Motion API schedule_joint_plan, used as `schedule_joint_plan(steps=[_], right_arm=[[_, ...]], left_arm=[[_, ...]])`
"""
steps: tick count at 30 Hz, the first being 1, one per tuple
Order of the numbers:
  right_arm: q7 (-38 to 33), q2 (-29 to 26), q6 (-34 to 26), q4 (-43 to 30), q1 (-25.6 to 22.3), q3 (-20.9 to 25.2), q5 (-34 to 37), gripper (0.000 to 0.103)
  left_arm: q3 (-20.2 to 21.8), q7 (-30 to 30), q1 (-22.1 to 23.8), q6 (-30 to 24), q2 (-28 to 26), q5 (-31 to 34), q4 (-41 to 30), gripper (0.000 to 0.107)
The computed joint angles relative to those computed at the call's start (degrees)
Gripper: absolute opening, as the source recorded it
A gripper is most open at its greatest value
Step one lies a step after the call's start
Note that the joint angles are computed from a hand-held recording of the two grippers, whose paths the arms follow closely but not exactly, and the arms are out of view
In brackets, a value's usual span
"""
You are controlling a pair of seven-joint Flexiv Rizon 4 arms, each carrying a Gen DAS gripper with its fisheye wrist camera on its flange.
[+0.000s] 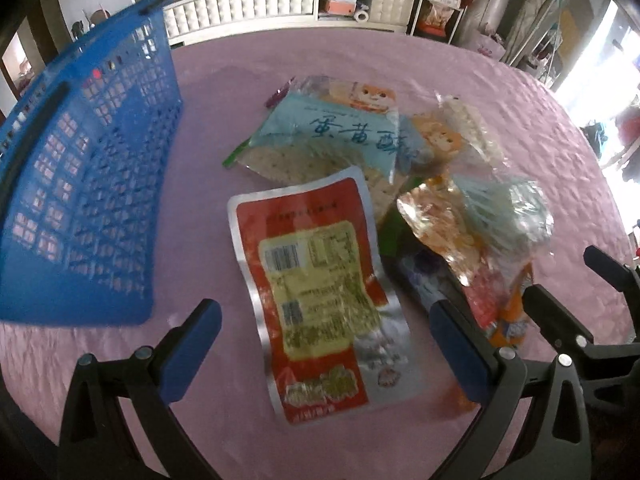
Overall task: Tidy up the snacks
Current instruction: 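Lower both tools toward the snack pile beside the blue basket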
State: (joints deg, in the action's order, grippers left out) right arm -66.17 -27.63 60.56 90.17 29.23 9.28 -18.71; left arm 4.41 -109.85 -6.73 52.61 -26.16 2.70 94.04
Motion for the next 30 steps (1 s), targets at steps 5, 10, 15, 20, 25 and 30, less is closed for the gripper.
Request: schedule_joint_plan(steps=[5, 10, 15, 20, 25, 30], right_arm=[[-0.08, -1.00, -0.34, -1.27, -0.22, 0.27, 1.06, 0.103], [-0.23, -1.67, -0.50, -2.21, -0.32, 0.21, 1.63, 0.103], [-0.23, -2.05, -1.51, -2.63, -0.36, 0.19, 2.04, 0.103], [0.54, -1.40, -1.93, -2.25, -0.17, -0.70, 1.09, 0.103], [0.86, -1.28, -3.62, -3.71, -0.99, -0.10, 2.38, 0.103], [-1.01, -2.30, -6.27, -6.87, -1.67, 1.52, 5.27, 0.103]], left_arm=[[0.28, 0.01, 0.58, -1.03, -1.25, -0.23, -1.01, 0.103], [-0.35, 2.74, 2.23, -2.06, -2.70, -2.57, -1.52, 0.103], [0.38, 2.58, 1.77, -3.72, -3.97, -1.40, -3.64, 0.103], [0.87, 0.67, 0.16, -5.28, -5.87, 0.40, -6.44, 0.097], [0.28, 1.08, -0.08, -3.33, -4.43, 0.45, -4.87, 0.044], [-2.03, 3.55, 1.97, 0.44, -2.18, -4.29, -0.53, 0.023]])
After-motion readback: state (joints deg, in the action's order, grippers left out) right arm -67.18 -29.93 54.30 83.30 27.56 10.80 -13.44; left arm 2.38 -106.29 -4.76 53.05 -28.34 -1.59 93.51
